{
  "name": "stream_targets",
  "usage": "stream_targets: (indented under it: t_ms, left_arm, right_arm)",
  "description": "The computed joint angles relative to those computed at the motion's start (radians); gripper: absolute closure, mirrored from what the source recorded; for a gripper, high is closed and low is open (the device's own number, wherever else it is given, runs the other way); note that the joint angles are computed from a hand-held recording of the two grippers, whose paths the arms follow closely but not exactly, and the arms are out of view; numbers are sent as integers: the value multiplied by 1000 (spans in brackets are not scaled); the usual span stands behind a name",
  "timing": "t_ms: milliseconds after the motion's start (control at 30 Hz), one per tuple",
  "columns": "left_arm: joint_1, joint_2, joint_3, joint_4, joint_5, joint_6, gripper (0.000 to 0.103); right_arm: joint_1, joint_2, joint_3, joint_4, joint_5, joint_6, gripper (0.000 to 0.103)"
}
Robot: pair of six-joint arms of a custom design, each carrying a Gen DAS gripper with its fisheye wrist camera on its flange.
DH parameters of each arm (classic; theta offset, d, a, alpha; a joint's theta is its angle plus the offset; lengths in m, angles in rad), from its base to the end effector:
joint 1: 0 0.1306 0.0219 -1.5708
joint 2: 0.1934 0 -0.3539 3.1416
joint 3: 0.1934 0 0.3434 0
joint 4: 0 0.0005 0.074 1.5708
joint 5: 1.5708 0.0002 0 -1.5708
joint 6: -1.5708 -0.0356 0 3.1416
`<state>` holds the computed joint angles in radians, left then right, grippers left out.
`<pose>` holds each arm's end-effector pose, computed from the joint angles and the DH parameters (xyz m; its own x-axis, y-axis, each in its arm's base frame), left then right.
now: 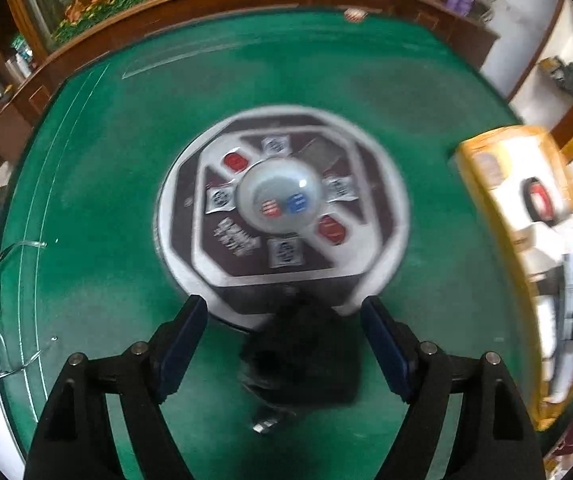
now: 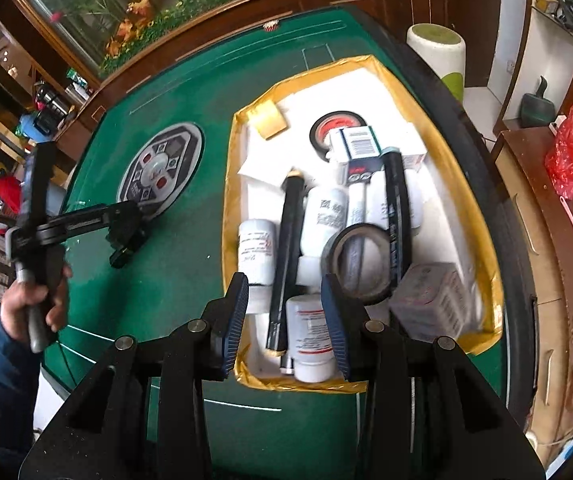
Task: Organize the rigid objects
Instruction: 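Move the left gripper to the black funnel piece while the right gripper moves to the black tube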
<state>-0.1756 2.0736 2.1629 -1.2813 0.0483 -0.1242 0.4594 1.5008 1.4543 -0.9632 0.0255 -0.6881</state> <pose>0.6211 -0.1125 0.3309 -0.8840 0.2825 -0.3725 0.3039 0.9527 0.0013 0.4189 0.2056 0.3730 -0.8600 0.2829 -0.4247 0.1490 0.9352 0.3212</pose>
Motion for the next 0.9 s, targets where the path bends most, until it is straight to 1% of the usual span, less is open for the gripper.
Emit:
stream_targets:
  t_ms: [33,67,167,200,267,333,433,500,567,667,700,733,767,800,833,900]
  left_arm:
    - [10,18,18,-30,14,10,23]
    - [21,21,13,-41,23,21,24]
    - [49,-14,-69,-12,38,17,24]
    - [57,-50,-133,34,27,7,26]
    - [72,-109,-233,95,14,-12,30]
    - [97,-171,-332,143,27,-14,33]
    - [134,-260,-466,213,34,-22,44]
    - [157,-290,-503,223,35,-31,53]
    - [174,-303,-515,210,51,-31,55]
    - [208,-318,-528,209,142,-18,54]
    - [222,-312,-513,194,185,-5,52]
    - [228,-291,-476,157,224,20,49]
    - [224,-261,-430,123,248,53,40]
    - [227,-236,-386,89,285,86,36]
    - [227,-218,-352,72,308,113,35]
    - [215,-173,-263,24,315,174,31]
  right_arm:
    - [5,2,2,-1,1,-2,66]
    - [9,5,6,-2,2,-2,66]
    - [22,16,16,-8,4,-6,66]
    - [25,23,22,-10,2,-6,66]
    - [33,40,37,-13,-4,-4,66]
    - [44,62,61,-19,-12,6,66]
    - [62,105,108,-32,-31,30,66]
    - [77,144,149,-45,-45,50,66]
    - [87,178,186,-58,-61,65,66]
    - [105,238,255,-75,-93,83,66]
    - [109,260,280,-82,-109,87,66]
    - [114,287,313,-92,-128,94,66]
    - [118,306,336,-99,-139,95,66]
    - [124,329,365,-104,-146,94,65]
    - [128,345,387,-107,-148,94,65]
    - [136,366,412,-104,-156,92,65]
